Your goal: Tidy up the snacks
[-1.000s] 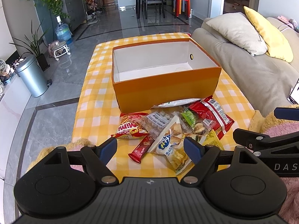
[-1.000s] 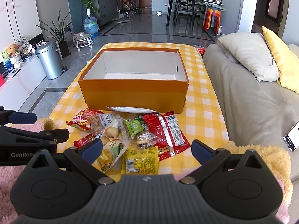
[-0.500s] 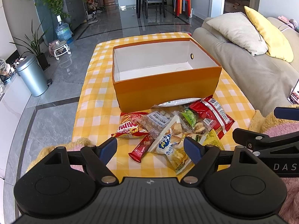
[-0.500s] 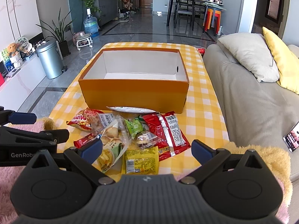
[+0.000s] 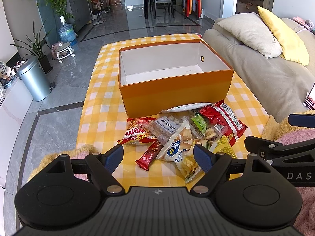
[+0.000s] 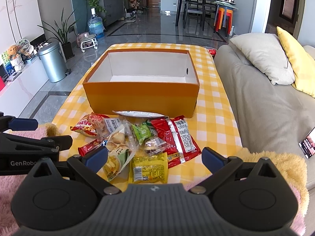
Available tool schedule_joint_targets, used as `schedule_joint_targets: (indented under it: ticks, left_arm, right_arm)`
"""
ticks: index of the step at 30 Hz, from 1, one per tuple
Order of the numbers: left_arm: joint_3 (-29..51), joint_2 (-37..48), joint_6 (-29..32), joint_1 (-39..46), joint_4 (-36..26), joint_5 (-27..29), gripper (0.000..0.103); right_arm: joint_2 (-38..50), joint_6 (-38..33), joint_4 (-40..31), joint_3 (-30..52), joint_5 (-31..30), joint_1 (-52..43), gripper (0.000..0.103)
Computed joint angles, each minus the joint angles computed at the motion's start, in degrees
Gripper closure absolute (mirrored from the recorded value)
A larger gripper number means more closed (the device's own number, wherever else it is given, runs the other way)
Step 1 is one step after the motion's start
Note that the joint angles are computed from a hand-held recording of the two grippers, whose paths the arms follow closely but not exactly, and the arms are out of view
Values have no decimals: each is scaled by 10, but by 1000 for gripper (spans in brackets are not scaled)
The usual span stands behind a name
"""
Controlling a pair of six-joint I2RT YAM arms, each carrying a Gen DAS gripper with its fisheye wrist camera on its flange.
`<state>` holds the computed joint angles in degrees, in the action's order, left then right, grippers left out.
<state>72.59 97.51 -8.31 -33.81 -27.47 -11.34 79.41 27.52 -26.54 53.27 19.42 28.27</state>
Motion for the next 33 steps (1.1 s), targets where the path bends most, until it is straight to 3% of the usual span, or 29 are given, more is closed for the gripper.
schedule_joint_targets:
  ticks: [21,27,33]
  left_arm:
    - [-2,1,-3,5,-4,8,9]
    - [16,19,13,19,-12,37,20]
    - [83,72,38,35,-57,96,37]
  right_arm:
    - [5,0,4,-4,-8,1,5]
    - [21,-15,28,-4,-51,-24,10]
    - [48,-33,43,3,-96,-53,28]
